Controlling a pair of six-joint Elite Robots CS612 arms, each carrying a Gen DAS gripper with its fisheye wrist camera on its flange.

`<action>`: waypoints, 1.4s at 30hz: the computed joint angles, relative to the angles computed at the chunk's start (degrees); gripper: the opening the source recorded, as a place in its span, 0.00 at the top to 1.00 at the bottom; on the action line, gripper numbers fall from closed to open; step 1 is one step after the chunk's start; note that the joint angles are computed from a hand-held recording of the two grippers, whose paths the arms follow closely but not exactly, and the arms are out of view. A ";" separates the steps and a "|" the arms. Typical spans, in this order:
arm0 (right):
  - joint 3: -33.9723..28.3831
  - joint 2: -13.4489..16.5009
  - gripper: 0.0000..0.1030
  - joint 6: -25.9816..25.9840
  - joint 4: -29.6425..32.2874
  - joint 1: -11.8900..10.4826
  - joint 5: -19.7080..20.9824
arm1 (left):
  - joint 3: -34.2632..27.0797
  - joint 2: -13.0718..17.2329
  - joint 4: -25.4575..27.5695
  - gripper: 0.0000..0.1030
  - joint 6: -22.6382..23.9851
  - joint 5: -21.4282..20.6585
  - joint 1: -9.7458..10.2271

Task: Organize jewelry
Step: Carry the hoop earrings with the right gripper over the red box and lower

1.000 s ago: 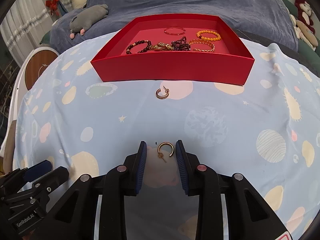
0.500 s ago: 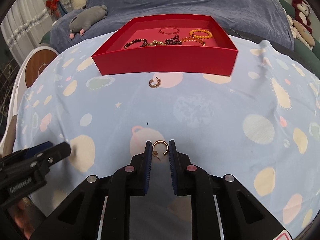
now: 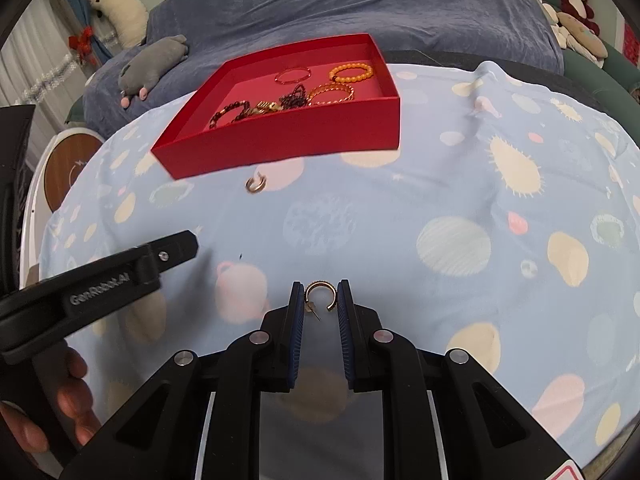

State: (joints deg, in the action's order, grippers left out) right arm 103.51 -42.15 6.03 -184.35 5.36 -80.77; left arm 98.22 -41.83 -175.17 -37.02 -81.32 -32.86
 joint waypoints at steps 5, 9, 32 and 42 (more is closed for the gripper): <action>-2.55 1.01 0.85 1.06 1.43 -0.88 1.23 | -3.95 1.98 1.78 0.48 0.55 -0.79 0.31; -5.27 2.03 0.85 0.50 2.88 -1.09 1.60 | -6.64 3.39 3.01 0.49 1.06 -1.03 0.44; -7.12 2.42 0.85 -0.40 3.21 -1.34 1.14 | -8.82 4.38 3.66 0.84 2.63 -1.75 0.43; -2.83 -0.44 0.85 -0.66 0.88 -0.81 2.03 | -2.52 0.36 0.34 0.84 1.27 -0.98 0.29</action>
